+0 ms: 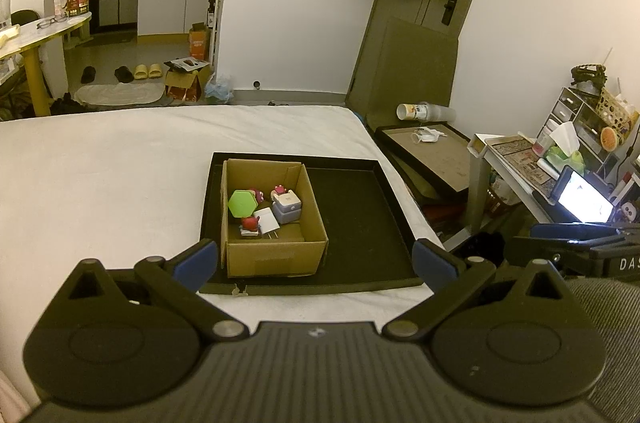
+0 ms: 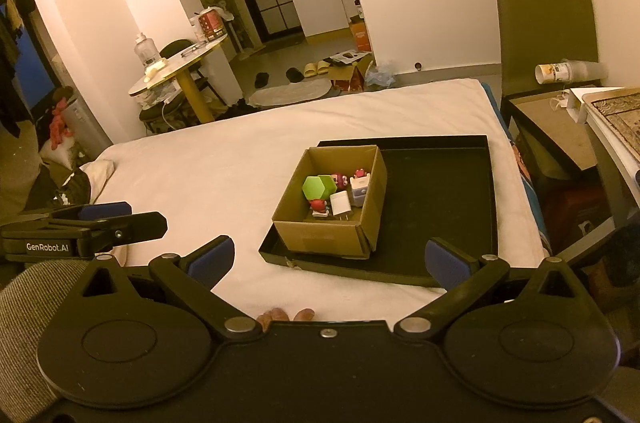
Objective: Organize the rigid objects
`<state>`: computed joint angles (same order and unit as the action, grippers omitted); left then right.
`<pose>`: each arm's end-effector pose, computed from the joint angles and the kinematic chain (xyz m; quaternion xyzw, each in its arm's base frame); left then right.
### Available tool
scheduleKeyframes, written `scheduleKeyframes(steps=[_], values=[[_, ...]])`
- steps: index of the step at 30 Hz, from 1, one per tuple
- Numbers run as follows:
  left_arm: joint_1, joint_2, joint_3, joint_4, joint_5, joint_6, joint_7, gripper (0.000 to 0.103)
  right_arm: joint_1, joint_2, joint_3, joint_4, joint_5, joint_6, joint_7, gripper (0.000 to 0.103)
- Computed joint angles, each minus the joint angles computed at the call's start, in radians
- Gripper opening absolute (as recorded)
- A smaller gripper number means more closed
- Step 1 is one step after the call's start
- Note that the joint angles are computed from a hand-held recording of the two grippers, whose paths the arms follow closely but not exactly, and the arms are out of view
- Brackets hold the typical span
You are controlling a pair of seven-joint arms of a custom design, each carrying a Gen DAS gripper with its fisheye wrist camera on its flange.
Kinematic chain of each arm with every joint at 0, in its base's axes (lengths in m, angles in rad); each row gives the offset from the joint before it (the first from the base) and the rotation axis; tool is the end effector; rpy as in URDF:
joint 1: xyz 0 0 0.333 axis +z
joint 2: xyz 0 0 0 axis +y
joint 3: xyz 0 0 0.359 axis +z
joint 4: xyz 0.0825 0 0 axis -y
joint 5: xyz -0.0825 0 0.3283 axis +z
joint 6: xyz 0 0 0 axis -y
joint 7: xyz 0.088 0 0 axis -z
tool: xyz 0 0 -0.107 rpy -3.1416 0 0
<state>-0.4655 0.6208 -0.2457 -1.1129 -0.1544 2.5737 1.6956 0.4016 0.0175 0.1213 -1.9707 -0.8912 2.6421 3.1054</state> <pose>0.6134 -0.4296 0.6067 -0.4079 0.8060 -0.4195 0.0891 0.4696 0.2934 0.5927 -0.5162 0.7412 -0.2369 0.3578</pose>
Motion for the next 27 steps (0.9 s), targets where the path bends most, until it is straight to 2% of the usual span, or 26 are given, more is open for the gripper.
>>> scheduleKeyframes(steps=[27], values=[[0.001,0.005,0.0,0.01,-0.003,-0.012,-0.009,0.103,0.004,0.006,0.002,0.009,0.009,-0.001,0.01,0.103]])
